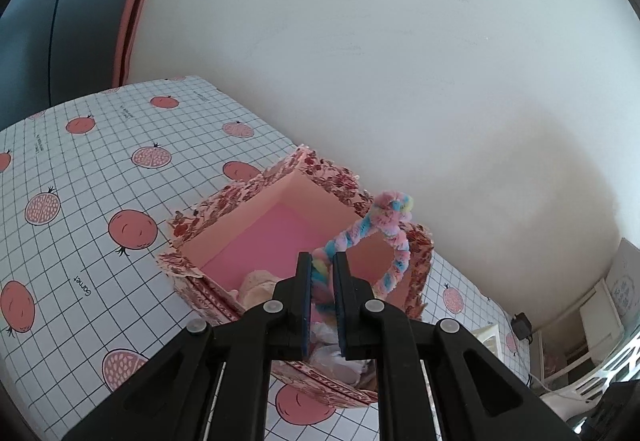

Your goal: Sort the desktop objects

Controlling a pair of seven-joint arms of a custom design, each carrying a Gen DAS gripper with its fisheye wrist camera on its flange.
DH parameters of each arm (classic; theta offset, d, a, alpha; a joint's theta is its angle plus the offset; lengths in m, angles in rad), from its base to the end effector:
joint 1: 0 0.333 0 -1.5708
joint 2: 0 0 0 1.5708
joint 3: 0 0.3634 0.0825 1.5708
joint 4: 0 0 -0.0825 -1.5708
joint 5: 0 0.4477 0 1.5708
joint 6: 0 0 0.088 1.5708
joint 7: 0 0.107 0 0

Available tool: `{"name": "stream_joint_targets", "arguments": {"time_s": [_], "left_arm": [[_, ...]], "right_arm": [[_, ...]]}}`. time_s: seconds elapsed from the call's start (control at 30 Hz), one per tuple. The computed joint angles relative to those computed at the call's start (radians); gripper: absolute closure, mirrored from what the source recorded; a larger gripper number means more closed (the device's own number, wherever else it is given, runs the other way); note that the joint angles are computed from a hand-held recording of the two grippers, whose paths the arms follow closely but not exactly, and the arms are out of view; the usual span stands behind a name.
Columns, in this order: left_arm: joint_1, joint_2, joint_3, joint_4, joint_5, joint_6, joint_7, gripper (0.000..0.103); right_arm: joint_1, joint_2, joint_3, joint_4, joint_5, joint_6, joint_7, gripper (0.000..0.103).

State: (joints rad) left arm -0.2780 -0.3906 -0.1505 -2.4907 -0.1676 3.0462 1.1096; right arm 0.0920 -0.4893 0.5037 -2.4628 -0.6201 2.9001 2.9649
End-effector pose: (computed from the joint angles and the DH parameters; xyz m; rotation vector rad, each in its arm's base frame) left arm 0.4615 -0.2041 0.5518 -1.9754 1.6593 -1.2563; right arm 0.3772 0.3292 0.5492 -1.4006 1.7099 -0.5404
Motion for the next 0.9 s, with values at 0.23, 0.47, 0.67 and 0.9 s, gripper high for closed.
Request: {"name": "stream_joint_targets", "arguments": {"time_s": [0.23, 0.47, 0.67, 0.9], "left_arm": [[-0.01, -0.002, 0.02, -0.005, -0.021, -0.007, 0.01, 0.093], [0.01, 0.012, 0.017, 0.001, -0.025, -0.036, -0.007, 0.093], [-0.005, 0.026, 0.035, 0.008, -0.056, -0.067, 0.01, 0.093], [-0.004, 0.034, 0.034, 0.011, -0.084, -0.076, 0.025, 0.093]], "right_arm": [[-0.019, 0.039, 0.024, 0.03, -0.037, 0.007, 0.028, 0.052], [-0.002, 0.076, 0.018, 0.049, -0.081, 0.006, 0.056, 0.052], [0.032, 0.109, -0.012, 0.066, -0.109, -0.014, 0.076, 0.052], [0.074, 0.134, -0.049, 0.077, -0.145, -0.029, 0.099, 0.052]]}}
